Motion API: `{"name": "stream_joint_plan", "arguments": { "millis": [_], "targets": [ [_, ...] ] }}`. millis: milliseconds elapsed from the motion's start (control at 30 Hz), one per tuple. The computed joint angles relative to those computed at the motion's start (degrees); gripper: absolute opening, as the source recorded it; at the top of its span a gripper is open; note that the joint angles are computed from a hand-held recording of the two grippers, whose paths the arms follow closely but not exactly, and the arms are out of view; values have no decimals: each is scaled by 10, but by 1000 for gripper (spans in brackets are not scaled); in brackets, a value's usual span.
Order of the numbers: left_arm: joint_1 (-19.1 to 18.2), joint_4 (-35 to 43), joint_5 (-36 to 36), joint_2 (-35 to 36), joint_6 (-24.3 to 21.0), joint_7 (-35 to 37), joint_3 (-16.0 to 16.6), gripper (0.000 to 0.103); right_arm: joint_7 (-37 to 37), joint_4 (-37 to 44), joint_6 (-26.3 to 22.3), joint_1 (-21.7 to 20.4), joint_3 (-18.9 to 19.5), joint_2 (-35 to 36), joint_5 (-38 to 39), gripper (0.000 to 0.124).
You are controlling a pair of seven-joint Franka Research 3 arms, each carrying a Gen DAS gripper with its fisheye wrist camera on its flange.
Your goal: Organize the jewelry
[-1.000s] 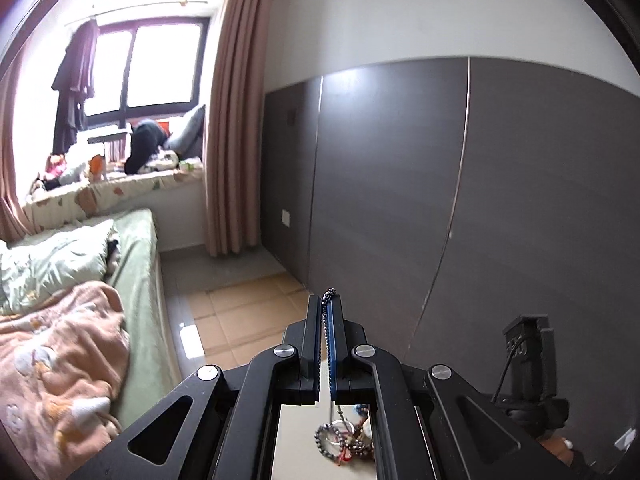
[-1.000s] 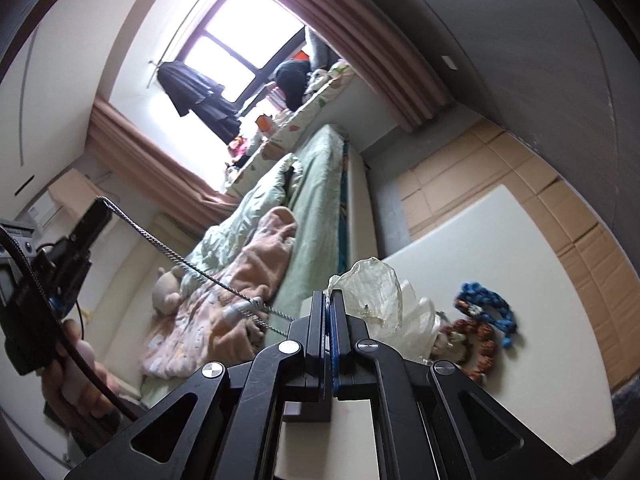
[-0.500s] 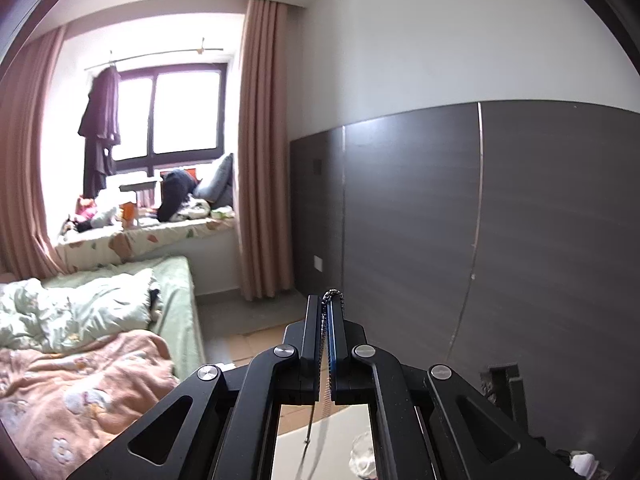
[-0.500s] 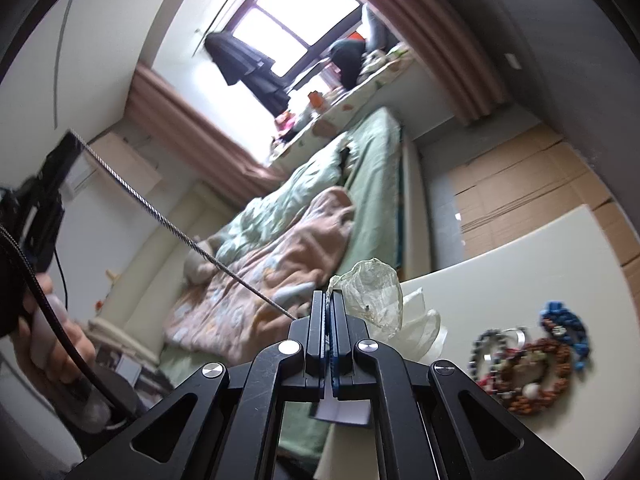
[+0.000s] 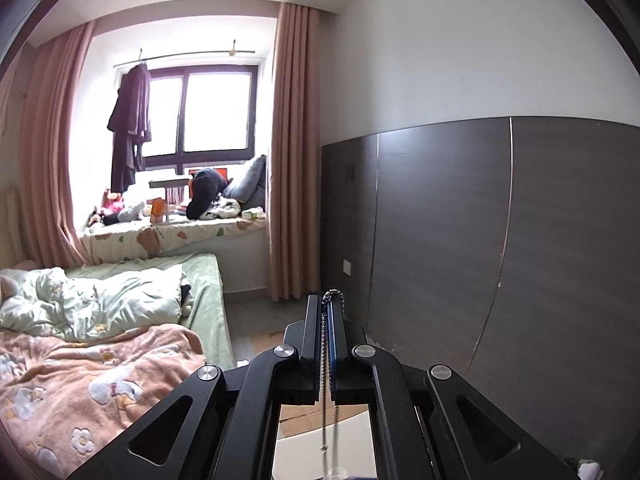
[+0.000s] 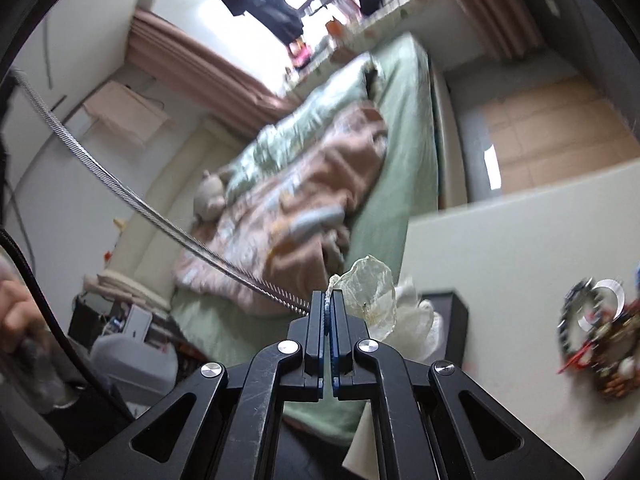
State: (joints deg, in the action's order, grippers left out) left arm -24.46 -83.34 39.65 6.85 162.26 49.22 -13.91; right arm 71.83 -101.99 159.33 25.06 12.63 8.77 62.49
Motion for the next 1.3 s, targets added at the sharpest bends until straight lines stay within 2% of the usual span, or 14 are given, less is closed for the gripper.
{"name": "stream_joint_plan", "arguments": {
  "millis": [33,67,100,133,267,467,533,633,933,1133,1300],
  "targets": [
    [1,-3,-3,-1,1,3,0,2,20,8,-23,-1,-3,11,-13,23],
    [3,-7,-8,-2,4,7,-1,2,30,10,-37,-3,-3,18,-12,47],
    [5,-11,-17,-1,6,14,-3,2,30,6,-38,-6,-1,21,-1,61],
    [4,-15,-19,-4,5,15,-3,2,17,-3,-27,-9,2,19,20,62],
    [8,-27,-41,-2,8,32,-6,2,-25,-28,-41,-20,4,2,80,63],
    [10,-37,-86,7,8,65,-11,2,-22,-59,-19,-13,-12,-30,78,63],
    [12,-41,-111,10,8,85,-16,2,-7,-76,-8,-11,-18,-45,62,63],
    [14,-46,-147,14,4,108,-21,2,63,-112,16,-7,-30,-69,-1,63],
    [2,-79,-151,13,-5,102,-19,2,52,-193,62,-3,-54,-142,41,63],
    [4,-118,-171,18,-19,86,-20,2,32,-246,88,5,-74,-182,96,63],
    [6,-131,-201,39,-50,85,-26,2,25,-283,116,9,-85,-212,120,63]
  ]
}}
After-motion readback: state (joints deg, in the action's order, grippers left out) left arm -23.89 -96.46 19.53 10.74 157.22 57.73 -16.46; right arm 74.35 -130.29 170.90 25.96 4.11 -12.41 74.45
